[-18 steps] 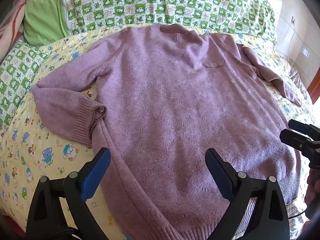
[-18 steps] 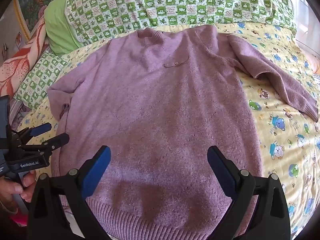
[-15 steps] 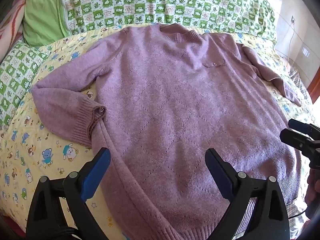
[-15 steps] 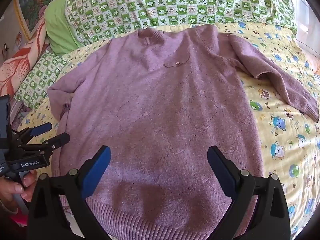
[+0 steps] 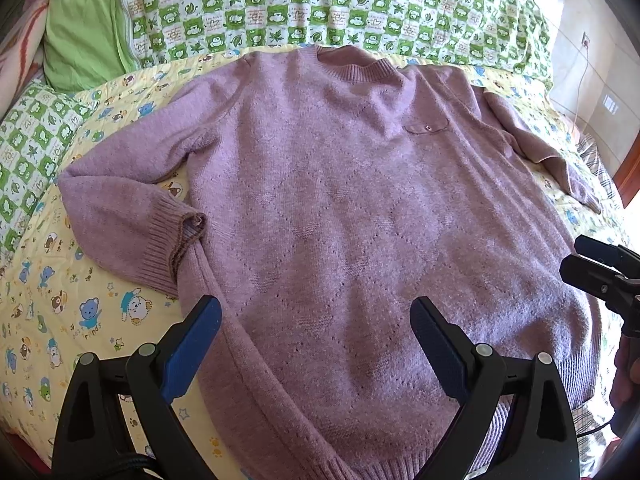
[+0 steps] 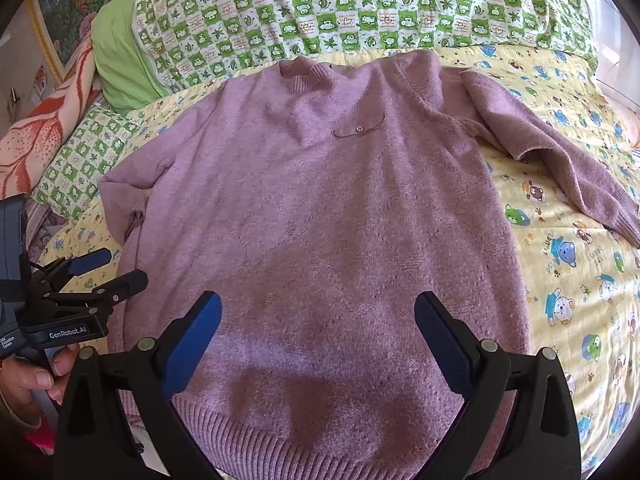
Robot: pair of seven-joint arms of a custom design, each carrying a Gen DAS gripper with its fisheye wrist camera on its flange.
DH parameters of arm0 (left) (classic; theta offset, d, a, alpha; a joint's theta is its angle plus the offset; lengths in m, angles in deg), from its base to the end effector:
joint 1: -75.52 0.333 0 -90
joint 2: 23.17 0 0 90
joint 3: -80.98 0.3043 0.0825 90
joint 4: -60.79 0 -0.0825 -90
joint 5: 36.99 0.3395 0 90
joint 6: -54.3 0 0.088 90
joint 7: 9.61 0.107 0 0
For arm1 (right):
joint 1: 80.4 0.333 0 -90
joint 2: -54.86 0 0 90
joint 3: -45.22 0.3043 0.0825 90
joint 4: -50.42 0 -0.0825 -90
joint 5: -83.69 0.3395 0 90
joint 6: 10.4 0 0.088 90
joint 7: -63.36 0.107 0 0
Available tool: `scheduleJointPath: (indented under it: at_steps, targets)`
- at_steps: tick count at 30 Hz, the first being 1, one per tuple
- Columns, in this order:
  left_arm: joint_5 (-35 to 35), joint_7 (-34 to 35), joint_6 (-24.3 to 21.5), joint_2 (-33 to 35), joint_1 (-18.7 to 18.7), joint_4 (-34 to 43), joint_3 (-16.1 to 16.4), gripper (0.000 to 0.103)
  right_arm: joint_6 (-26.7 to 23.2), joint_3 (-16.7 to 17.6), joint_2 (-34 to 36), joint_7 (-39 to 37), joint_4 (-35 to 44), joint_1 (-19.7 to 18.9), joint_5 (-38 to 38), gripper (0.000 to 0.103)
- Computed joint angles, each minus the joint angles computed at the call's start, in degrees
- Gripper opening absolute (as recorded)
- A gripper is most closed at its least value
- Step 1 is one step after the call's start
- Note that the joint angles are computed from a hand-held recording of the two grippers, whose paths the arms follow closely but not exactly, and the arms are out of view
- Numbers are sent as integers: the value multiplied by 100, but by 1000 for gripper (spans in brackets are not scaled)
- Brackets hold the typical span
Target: Fold small clothes
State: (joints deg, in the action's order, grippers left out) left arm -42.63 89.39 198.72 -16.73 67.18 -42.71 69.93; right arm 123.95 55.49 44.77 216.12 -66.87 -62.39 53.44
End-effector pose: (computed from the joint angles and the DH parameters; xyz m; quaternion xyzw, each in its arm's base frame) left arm 0.5643 -0.1919 0.5506 -0.5168 0.8015 -0.2595 0.1521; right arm 0.4454 0.2380 0.5711 -0.5560 0.7643 -0.2369 0.2250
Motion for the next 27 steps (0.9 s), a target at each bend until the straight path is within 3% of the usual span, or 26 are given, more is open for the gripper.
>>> scheduleJointPath:
  at_steps: [9, 10, 13, 27]
  targets:
    - [-52, 11, -15, 74, -6, 61, -7, 96, 23, 39, -24, -36, -42, -46, -177, 97]
    - [-51, -3, -41, 85, -6, 83, -7, 96, -235, 17, 52, -224, 115, -1, 51, 97]
    - [-23, -36, -132, 143, -6, 169, -3, 96, -304, -12, 117, -304, 200, 36, 109, 97]
    - [77, -67, -172, 421, -13, 435, -14, 96, 27, -109, 135, -273, 117, -6, 70, 97]
